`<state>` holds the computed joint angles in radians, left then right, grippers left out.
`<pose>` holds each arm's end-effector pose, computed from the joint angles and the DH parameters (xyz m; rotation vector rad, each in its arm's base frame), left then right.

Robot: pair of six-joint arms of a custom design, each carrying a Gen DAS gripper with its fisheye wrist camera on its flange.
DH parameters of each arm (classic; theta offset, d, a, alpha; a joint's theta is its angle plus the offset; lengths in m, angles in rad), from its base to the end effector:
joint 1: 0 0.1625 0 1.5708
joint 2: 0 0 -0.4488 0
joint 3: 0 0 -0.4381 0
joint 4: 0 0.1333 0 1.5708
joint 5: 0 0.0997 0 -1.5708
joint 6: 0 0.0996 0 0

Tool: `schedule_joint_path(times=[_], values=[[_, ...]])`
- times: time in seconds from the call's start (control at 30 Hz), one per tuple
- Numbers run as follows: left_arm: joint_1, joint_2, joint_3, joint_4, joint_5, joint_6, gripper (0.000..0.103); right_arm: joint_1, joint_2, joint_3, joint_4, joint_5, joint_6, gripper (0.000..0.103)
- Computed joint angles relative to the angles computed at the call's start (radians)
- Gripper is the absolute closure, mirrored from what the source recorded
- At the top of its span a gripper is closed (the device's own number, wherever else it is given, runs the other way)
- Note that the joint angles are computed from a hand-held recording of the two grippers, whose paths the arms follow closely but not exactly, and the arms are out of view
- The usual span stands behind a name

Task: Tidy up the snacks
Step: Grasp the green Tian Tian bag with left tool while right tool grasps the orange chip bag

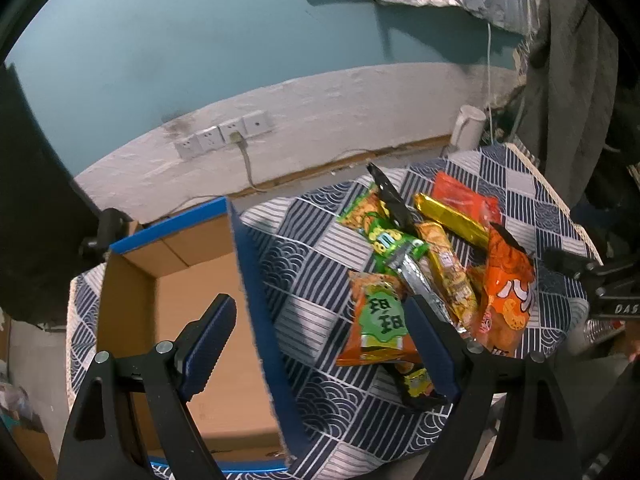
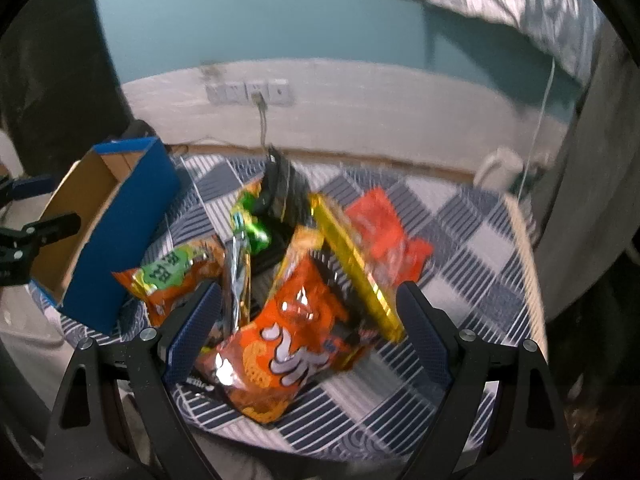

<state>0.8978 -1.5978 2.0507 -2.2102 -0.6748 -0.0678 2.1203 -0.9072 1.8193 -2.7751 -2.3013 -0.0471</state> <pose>-0.1412 -0.5158 0.3768 0.5869 2.2269 -0.6008 0.4024 -0.5292 0.1273 0.5865 -2.3752 0.5803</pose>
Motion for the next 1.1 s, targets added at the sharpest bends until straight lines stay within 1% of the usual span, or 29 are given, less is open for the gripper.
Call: schedule_joint_path(times=[0.17, 0.27, 0.43, 0.53, 0.6, 0.77, 0.87, 1.1], values=[[0.023, 0.038, -0.025, 0.044, -0.054, -0.03, 0.015, -0.016, 0.003, 0.013, 0.072, 0.015, 0.131, 0.016], [0.03, 0.052, -0.03, 0.059, -0.07, -0.036, 0.015, -0.02, 0.013, 0.018, 0.09, 0.011, 0.171, 0.016], [0.043, 0.081, -0.036, 0.069, -0.078, -0.027, 0.015, -0.031, 0.022, 0.027, 0.111, 0.015, 0.236, 0.016], [0.057, 0.104, -0.047, 0.077, -0.083, -0.039, 0.015, -0.045, 0.026, 0.031, 0.115, 0.032, 0.292, 0.016], [0.065, 0.116, -0.054, 0.083, -0.085, -0.046, 0.015, -0.055, 0.032, 0.03, 0.116, 0.048, 0.313, 0.016], [0.085, 0.148, -0.068, 0.085, -0.089, -0.052, 0.015, -0.07, 0.051, 0.023, 0.118, 0.047, 0.353, 0.016], [0.095, 0.164, -0.076, 0.096, -0.095, -0.054, 0.015, -0.081, 0.063, 0.018, 0.119, 0.063, 0.363, 0.016], [0.12, 0.217, -0.101, 0.115, -0.106, -0.048, 0.015, -0.099, 0.094, -0.003, 0.115, 0.084, 0.343, 0.016]])
